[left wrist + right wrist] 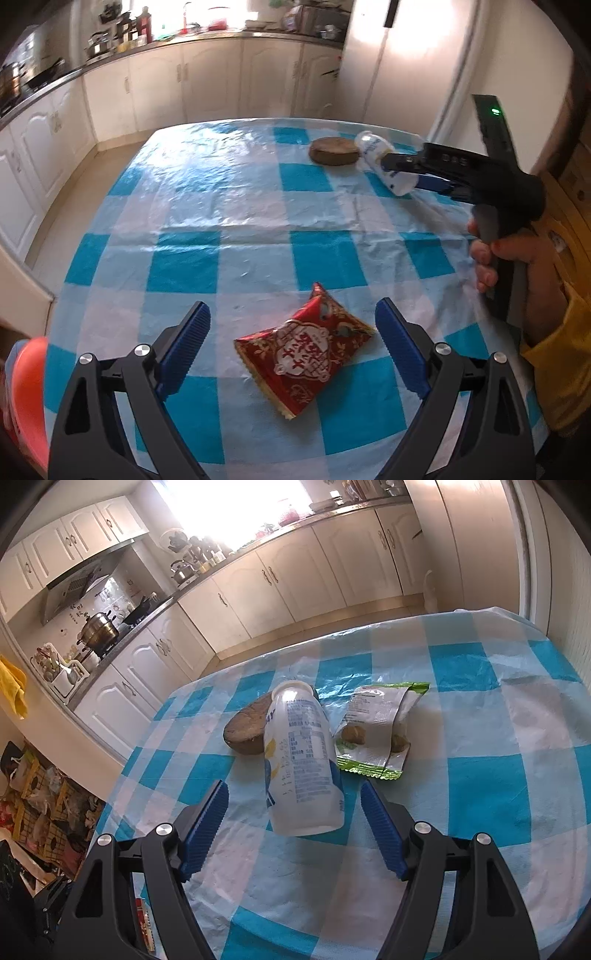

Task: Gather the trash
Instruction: 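Grasp the red snack packet with the left tool while the right tool grasps the white bottle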

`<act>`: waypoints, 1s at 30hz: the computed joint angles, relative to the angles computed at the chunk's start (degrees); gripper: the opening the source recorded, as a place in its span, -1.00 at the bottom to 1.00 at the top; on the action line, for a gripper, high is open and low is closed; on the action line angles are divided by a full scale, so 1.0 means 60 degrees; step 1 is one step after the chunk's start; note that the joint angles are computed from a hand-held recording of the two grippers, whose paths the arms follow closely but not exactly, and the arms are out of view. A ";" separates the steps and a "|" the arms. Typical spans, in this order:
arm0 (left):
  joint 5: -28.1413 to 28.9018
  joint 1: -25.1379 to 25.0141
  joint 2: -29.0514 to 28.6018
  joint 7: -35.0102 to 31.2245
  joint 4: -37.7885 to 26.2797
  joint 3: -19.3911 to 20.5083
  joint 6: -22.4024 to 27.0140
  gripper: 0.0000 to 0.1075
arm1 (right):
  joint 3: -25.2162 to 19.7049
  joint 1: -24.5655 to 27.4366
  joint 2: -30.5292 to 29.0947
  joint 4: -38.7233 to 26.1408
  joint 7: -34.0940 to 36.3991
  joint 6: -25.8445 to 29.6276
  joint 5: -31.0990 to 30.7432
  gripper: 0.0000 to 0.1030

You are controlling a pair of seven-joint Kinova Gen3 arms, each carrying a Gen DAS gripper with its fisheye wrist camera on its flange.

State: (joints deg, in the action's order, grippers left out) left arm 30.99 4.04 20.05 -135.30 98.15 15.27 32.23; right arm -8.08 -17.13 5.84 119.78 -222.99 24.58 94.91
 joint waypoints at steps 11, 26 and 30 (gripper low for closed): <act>-0.0875 0.0337 0.0335 -0.0620 -0.0343 -0.0129 0.0612 0.70 | 0.0027 0.0085 -0.0019 0.0019 0.0215 -0.0148 -0.0115 0.56; -0.1151 0.0511 0.0315 -0.0855 -0.0160 -0.0057 0.0104 0.59 | 0.0245 -0.0425 0.0266 -0.0580 0.1523 0.0339 -0.1528 0.36; -0.1215 0.0532 0.0259 -0.0733 -0.0074 -0.0033 -0.0046 0.47 | 0.0296 -0.0556 0.0285 -0.0618 0.1674 0.0586 -0.1839 0.10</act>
